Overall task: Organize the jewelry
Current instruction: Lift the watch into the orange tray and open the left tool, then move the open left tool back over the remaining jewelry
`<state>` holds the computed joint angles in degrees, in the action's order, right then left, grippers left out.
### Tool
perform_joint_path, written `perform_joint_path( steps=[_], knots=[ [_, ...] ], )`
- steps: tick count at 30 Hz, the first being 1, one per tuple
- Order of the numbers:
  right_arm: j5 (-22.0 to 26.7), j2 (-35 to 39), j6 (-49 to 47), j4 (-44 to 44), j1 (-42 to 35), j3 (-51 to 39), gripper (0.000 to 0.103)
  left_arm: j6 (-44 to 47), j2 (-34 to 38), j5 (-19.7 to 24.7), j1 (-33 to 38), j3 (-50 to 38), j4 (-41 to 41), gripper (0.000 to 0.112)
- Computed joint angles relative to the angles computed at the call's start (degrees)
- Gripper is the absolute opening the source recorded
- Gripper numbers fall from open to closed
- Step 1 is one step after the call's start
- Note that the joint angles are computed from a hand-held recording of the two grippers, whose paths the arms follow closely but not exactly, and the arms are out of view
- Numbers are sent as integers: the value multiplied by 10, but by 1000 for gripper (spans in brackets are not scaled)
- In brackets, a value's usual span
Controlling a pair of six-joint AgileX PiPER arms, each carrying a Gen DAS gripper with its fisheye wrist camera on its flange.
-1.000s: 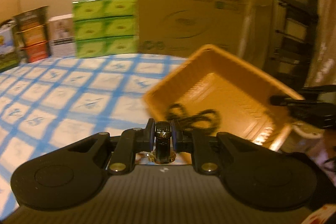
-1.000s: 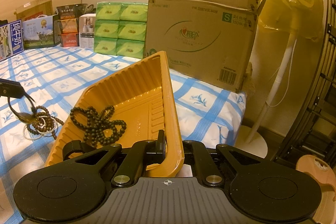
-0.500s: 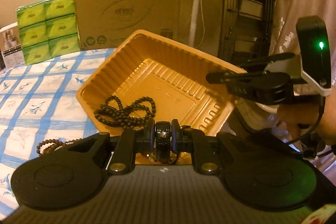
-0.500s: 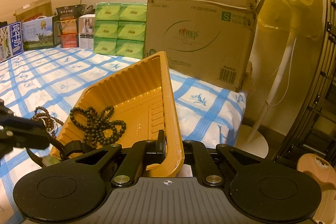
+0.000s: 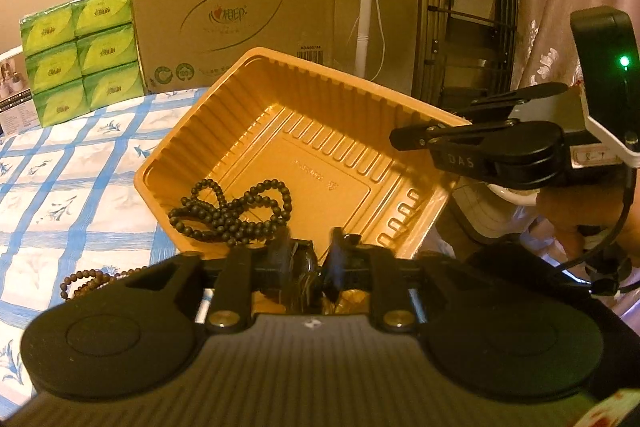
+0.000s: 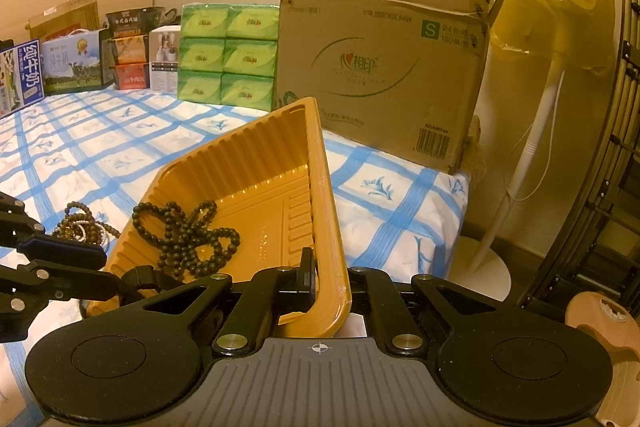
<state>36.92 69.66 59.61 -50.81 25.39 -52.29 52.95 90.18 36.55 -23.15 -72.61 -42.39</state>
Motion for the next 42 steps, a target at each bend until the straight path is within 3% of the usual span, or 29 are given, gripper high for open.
perform_joint_path(
  steps=[13, 24, 32, 42],
  knots=[
    [-1, -1, 9, -8, 1, 6, 6, -46, -75, -66, 129, 100, 30, 29],
    [2, -2, 9, -8, 3, 6, 6, -97, -46, -132, 233, 117, 109, 36],
    [3, -2, 10, -7, 4, 6, 6, -74, 4, -181, 231, 108, 80, 36],
    [0, -5, -5, 5, -5, 8, 5, -114, 63, -214, 207, 72, 112, 36]
  ],
)
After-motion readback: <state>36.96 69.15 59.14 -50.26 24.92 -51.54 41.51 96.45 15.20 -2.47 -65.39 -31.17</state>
